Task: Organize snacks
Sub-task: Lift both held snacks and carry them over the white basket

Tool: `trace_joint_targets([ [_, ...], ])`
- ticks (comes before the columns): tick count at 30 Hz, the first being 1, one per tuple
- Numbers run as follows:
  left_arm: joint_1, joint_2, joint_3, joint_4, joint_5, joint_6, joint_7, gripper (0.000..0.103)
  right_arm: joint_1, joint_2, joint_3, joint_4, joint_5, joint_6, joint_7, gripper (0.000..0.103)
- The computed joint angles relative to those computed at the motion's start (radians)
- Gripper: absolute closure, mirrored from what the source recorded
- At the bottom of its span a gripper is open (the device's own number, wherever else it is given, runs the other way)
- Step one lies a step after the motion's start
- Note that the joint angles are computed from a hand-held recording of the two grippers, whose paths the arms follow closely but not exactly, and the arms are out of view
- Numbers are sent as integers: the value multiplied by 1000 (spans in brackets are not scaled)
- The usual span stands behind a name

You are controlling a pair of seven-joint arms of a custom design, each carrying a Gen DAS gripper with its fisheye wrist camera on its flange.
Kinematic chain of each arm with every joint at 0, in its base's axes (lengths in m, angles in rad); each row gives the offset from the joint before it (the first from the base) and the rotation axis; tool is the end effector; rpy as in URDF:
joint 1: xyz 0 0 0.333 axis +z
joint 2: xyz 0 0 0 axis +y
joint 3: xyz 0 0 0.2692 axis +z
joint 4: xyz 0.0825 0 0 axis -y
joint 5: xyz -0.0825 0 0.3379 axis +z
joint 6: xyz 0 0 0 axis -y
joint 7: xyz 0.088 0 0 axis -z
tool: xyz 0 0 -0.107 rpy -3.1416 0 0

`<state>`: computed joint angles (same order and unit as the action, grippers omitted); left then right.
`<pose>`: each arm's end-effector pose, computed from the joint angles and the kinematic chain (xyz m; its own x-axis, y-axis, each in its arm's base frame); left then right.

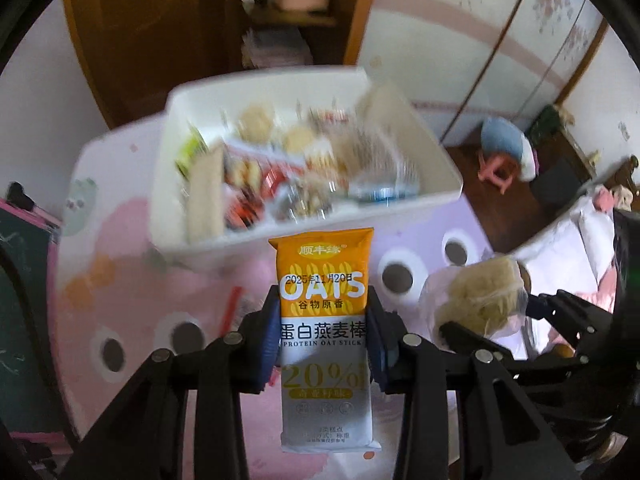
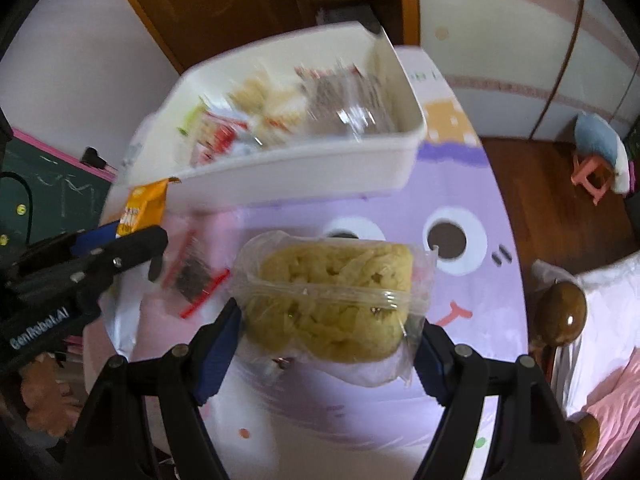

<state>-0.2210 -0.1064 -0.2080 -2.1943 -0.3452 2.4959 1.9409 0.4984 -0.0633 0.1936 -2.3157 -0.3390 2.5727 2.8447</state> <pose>0.4650 -0.2126 0.4494 -0.5580 -0.8204 0.1245 -0.7742 0.4607 -0.4340 0.3784 0.3213 0.3828 -0.2815 -0.9421 -0.1823 -0.8820 0.3289 -0.3376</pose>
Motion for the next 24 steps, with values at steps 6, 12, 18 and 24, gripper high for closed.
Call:
trace_joint_targets([
  [6,14,-55,8,63,36,-18,-37,66,-4,-25,16,122,-142,-97,21,26],
  [12,27,-38,4,176,77,-25,-92,66,-11,-16,19,260,-266,-182,24,25],
  [18,28,43,-5,306,146,2,-155,65,-20,25,7,388,-347,-252,-4,25],
  [24,18,119,-9,402,245,13,-238,65,-27,81,-22,462,-356,-261,-30,25],
])
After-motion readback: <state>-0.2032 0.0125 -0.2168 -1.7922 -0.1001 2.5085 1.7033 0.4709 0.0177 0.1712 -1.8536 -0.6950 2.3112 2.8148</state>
